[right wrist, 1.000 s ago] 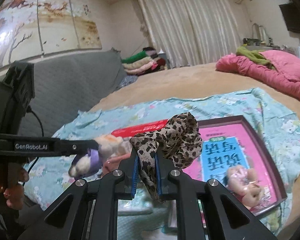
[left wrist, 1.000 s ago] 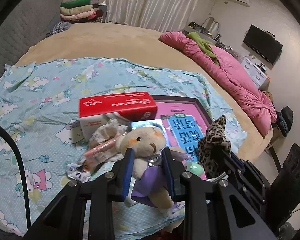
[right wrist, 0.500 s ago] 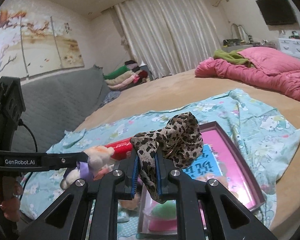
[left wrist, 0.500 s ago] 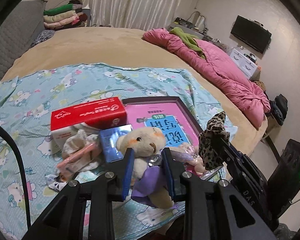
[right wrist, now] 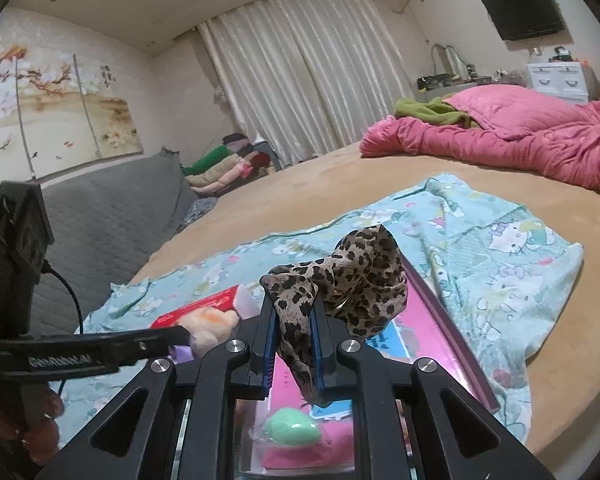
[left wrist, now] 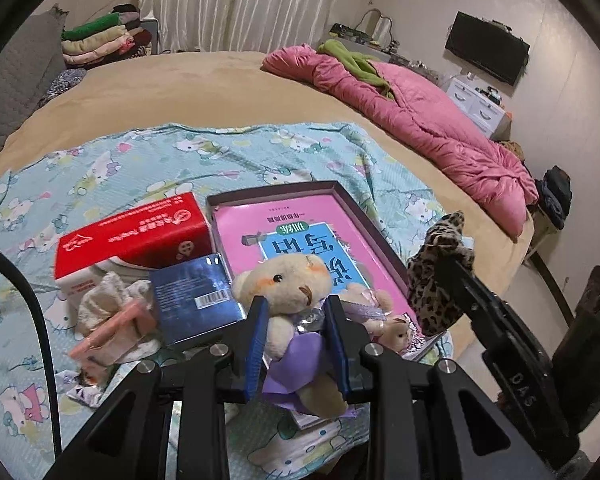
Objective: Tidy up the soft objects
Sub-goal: 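Lift and carry the scarf with the right tool while the left tool carries the teddy toward the book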
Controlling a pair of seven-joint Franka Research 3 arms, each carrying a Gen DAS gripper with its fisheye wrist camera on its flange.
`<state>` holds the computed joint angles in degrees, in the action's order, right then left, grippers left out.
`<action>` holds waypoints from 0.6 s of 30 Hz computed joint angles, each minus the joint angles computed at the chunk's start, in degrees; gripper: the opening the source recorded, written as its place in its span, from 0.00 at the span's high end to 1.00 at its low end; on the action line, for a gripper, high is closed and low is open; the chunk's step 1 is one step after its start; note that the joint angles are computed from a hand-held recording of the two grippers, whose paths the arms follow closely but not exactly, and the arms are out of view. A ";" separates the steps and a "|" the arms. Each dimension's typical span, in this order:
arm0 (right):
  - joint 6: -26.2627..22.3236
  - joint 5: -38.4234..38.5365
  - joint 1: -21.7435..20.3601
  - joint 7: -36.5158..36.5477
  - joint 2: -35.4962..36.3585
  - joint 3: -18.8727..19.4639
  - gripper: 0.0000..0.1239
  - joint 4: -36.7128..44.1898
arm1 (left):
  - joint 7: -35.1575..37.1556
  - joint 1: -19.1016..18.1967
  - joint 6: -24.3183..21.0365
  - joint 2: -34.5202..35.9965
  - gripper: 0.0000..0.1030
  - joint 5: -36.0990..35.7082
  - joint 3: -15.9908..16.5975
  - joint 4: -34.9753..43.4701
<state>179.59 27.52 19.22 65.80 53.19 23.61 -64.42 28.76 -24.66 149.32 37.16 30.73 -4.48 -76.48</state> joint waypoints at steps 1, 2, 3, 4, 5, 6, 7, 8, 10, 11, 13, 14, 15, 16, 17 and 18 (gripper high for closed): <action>-0.27 -0.01 0.46 0.71 0.06 -0.93 0.88 0.35 | 0.72 0.07 -0.48 1.03 0.71 -0.19 -0.16 1.31; -0.30 -0.04 0.54 0.96 0.04 -1.26 0.88 0.30 | 1.17 -0.01 -0.91 1.76 0.71 -0.27 -0.15 2.28; -0.15 -0.08 0.72 1.31 0.02 -1.71 0.88 0.25 | 1.68 -0.19 -1.56 2.68 0.71 -0.29 -0.04 3.48; -0.11 -0.13 0.81 1.64 0.07 -1.98 0.88 0.34 | 2.23 -0.35 -2.55 3.66 0.71 -0.47 0.02 4.91; -0.06 -0.12 0.66 1.78 0.14 -1.85 0.88 0.35 | 2.88 -0.35 -3.09 4.58 0.71 -0.78 -0.06 6.13; -0.03 -0.10 0.60 2.08 0.22 -1.91 0.88 0.43 | 3.62 -0.37 -3.58 5.74 0.71 -1.09 -0.11 7.68; -0.19 -0.15 0.82 2.64 0.27 -2.47 0.88 0.59 | 4.04 -0.49 -3.94 6.52 0.71 -1.30 0.00 8.75; -0.47 -0.29 1.03 3.12 0.37 -2.98 0.88 0.80 | 4.86 -0.54 -4.56 7.68 0.71 -1.60 0.01 10.37; -0.44 -0.70 1.75 4.31 0.45 -4.52 0.88 0.98 | 5.92 -1.00 -6.16 9.60 0.71 -2.01 0.36 13.32; -0.67 -1.05 2.06 4.80 0.66 -5.14 0.88 1.44 | 6.68 -1.02 -6.89 10.63 0.71 -2.42 0.32 14.82; -0.51 -1.65 3.27 6.53 0.58 -7.46 0.88 1.51 | 8.31 -1.03 -7.99 12.65 0.71 -3.33 0.19 17.61; -0.76 -2.00 4.30 8.16 0.56 -9.43 0.88 1.67 | 8.89 -1.13 -8.58 13.48 0.71 -3.71 0.27 18.81; -0.94 -2.34 4.74 9.33 0.65 -10.40 0.88 1.84 | 9.69 -1.15 -9.17 14.55 0.71 -4.24 0.17 20.28; -1.12 -2.69 4.69 9.96 0.82 -10.54 0.88 2.00 | 10.26 -1.21 -9.40 15.28 0.71 -4.65 0.18 21.19; -1.35 -3.04 5.10 11.12 0.89 -11.50 0.88 2.14 | 10.74 -1.33 -9.85 15.99 0.71 -5.02 0.25 22.11; -1.38 -3.45 5.31 11.87 0.84 -12.02 0.88 2.04 | 11.25 -1.50 -10.59 16.92 0.71 -5.42 0.32 23.43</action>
<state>178.21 24.07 24.53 77.67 54.04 11.59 -62.38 40.01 -26.16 138.73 54.08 25.31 -4.16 -53.05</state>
